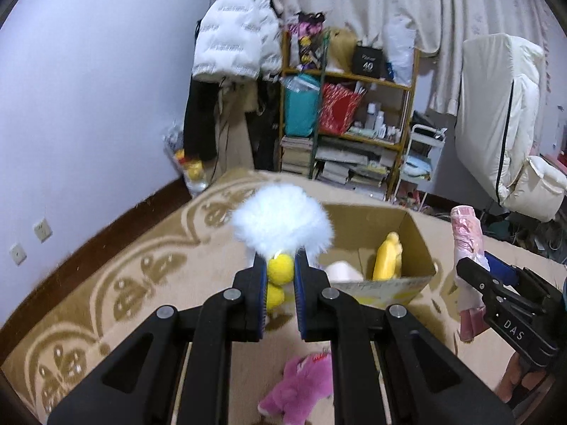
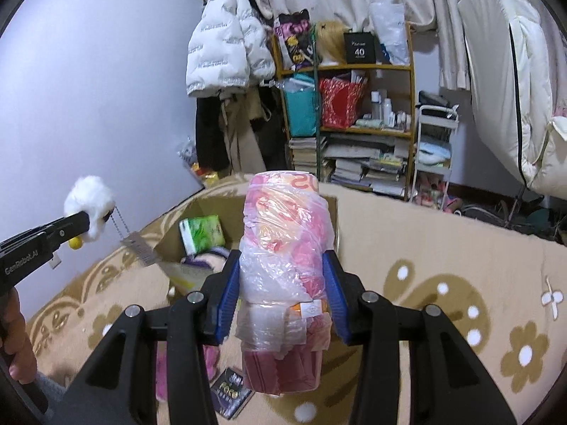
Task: Organize soft objects
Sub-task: 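Lift both items over the box and open both tools to drop them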
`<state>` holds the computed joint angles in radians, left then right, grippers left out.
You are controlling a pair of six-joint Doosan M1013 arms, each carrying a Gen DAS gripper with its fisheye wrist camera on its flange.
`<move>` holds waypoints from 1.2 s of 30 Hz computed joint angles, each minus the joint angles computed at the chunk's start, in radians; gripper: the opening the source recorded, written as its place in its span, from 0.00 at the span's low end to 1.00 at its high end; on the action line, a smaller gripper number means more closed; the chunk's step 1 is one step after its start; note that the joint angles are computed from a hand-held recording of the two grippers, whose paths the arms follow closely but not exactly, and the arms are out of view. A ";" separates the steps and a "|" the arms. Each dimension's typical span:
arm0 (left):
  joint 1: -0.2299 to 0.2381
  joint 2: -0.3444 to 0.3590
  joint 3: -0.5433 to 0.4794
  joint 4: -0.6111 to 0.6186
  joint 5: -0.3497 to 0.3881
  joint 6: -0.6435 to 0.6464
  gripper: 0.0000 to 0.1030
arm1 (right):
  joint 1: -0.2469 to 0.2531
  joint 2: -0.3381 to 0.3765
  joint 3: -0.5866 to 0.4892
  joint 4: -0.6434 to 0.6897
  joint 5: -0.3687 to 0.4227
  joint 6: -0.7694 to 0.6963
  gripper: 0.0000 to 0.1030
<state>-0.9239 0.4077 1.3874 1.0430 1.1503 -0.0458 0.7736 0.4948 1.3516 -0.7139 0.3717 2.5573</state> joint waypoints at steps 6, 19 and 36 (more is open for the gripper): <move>0.004 0.029 -0.044 0.055 0.025 0.063 0.12 | -0.011 0.016 -0.044 -0.039 0.003 -0.001 0.46; 0.043 0.065 -0.086 0.060 -0.011 0.133 0.12 | -0.026 0.085 -0.159 -0.015 0.014 -0.124 0.46; 0.092 0.115 -0.116 -0.053 -0.047 0.201 0.12 | -0.050 0.148 -0.207 0.152 0.037 -0.252 0.46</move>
